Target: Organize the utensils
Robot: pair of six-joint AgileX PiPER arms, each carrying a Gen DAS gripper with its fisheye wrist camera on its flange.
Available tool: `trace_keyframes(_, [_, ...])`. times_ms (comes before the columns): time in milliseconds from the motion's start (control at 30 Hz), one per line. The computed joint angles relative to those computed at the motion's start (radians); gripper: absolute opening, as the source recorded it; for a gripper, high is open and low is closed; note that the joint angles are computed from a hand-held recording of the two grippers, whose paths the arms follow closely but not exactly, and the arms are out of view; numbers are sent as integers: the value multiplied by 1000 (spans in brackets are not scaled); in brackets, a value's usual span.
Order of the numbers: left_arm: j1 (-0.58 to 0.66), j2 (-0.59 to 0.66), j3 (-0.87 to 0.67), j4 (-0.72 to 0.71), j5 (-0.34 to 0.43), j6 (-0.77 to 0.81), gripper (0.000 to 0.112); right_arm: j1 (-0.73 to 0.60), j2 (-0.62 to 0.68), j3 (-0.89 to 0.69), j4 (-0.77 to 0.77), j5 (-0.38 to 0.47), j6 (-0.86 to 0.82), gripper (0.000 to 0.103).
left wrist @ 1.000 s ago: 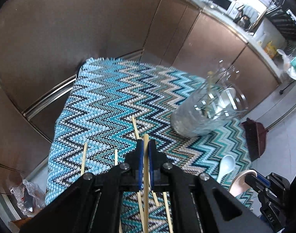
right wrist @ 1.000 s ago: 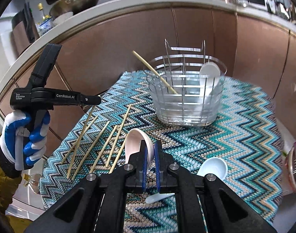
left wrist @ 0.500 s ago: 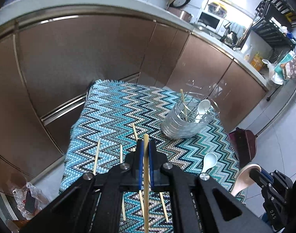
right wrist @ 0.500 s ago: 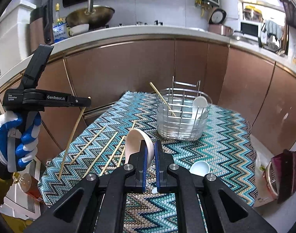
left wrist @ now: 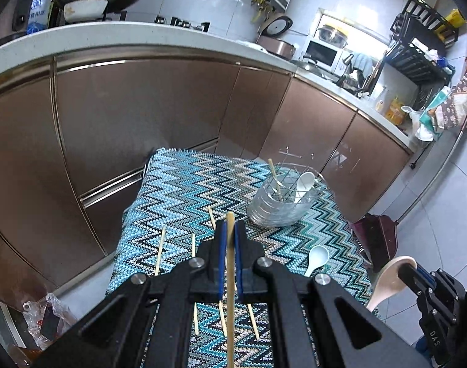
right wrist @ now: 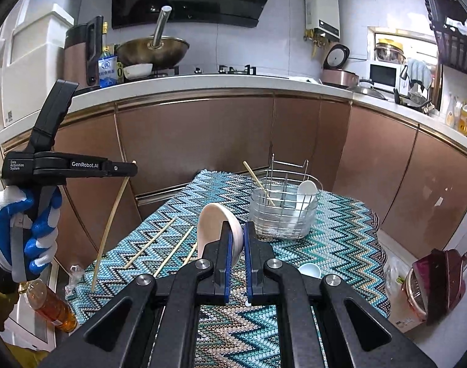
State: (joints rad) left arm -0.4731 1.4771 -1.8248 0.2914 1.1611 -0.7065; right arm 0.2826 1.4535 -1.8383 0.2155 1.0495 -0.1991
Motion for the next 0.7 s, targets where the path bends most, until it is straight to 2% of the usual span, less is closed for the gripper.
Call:
trace_keyframes(333, [-77,-57,9,113,16,-79,5,59,-66,26,-104,-55,55,7])
trace_keyframes(700, [-159,-57,-12,246,27,-152,5,95,-116,62,-190,-113,94,7])
